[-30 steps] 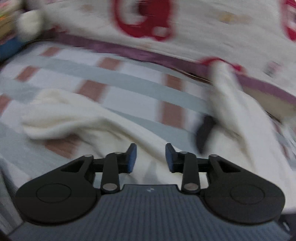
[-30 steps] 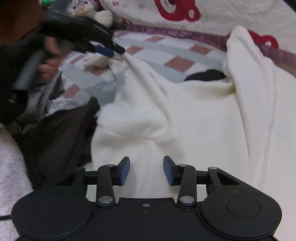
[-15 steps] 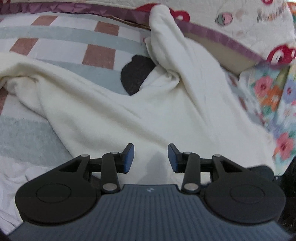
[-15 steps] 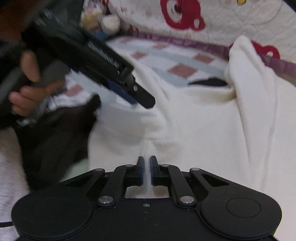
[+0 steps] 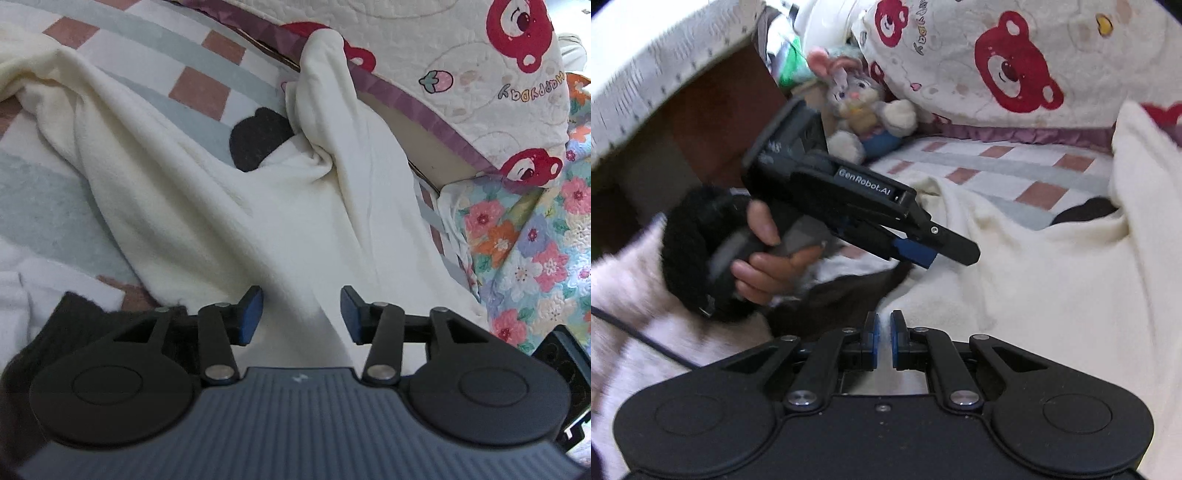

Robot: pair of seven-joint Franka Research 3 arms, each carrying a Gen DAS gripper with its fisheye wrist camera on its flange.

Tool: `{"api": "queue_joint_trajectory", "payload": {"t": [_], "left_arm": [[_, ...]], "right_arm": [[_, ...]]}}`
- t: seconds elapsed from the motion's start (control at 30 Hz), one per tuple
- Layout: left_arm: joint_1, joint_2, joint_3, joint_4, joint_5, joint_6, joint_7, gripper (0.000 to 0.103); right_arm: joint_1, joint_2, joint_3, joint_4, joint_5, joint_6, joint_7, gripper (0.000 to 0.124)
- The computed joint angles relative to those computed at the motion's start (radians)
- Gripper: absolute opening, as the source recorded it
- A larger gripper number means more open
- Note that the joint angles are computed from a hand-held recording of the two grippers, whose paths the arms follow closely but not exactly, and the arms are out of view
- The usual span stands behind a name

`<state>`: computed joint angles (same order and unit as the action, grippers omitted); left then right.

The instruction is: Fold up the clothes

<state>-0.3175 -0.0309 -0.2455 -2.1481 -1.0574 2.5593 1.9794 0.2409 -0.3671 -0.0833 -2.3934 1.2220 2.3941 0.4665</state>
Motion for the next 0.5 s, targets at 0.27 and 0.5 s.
{"api": "queue_joint_trajectory", "payload": {"t": [0.27,0.5], "left_arm": [[-0.017,-0.030,-0.043,-0.065,0.497,0.226,-0.301,0.005],[-0.037,0.011,-0.020,-0.031,0.686,0.226,-0.406,0.005]], "right_arm": [[-0.026,0.052,-0.025,0.024,0.078,-0.126,0.034,0.009],[-0.031,0.054,0.068,0.041,-0.190,0.042,0.099,0.014]]}}
